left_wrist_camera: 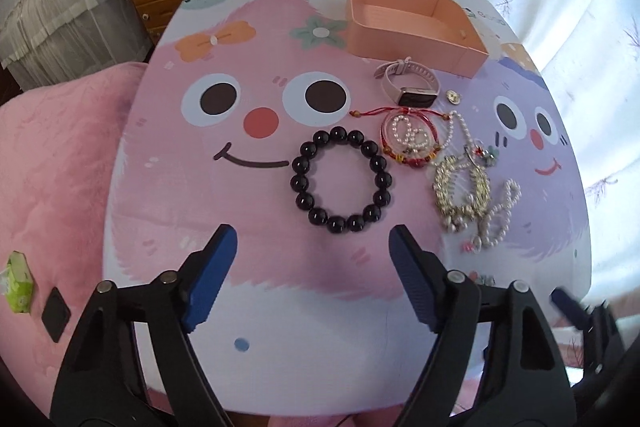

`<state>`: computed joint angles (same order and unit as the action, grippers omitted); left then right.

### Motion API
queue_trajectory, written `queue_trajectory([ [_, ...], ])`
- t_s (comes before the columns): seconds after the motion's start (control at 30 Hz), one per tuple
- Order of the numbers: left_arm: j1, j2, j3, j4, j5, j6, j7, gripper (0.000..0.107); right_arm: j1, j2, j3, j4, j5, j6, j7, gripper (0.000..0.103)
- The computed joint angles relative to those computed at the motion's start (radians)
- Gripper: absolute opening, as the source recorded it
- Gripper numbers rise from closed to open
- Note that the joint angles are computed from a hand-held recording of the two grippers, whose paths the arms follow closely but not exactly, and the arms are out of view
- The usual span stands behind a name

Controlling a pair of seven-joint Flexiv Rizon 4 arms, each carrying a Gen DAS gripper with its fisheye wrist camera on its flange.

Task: Organize jewelry
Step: 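Grasp the black bead bracelet with the left tool while the right tool grasps the small silver charm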

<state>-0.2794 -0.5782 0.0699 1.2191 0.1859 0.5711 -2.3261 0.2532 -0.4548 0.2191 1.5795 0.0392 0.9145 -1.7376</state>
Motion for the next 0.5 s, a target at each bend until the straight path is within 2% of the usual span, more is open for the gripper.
queue_trajectory([
  [0.07, 0.016, -0.032, -0.004, -0.013, -0.015, 0.02, 0.0, 0.07, 0.018, -0.021, -0.02, -0.002, -0.019, 0.015, 0.044, 0.078],
  [0.13, 0.02, -0.061, 0.0, -0.046, -0.023, -0.005, 0.003, 0.056, 0.032, -0.042, -0.034, 0.004, -0.037, 0.053, 0.09, 0.077],
  [0.2, 0.035, -0.088, -0.004, -0.06, -0.04, -0.001, 0.015, 0.049, 0.047, -0.067, -0.048, -0.003, -0.068, 0.069, 0.129, 0.075],
  [0.23, 0.047, -0.095, -0.01, -0.054, -0.057, 0.016, 0.024, 0.043, 0.055, -0.076, -0.056, -0.004, -0.088, 0.076, 0.149, 0.071],
  [0.4, 0.078, -0.108, -0.025, -0.017, -0.115, 0.106, 0.075, 0.027, 0.075, -0.103, -0.078, -0.023, -0.16, 0.059, 0.23, 0.058],
  [0.5, 0.081, -0.115, -0.02, -0.015, -0.121, 0.119, 0.12, 0.024, 0.073, -0.115, -0.069, -0.035, -0.17, 0.042, 0.258, 0.05],
])
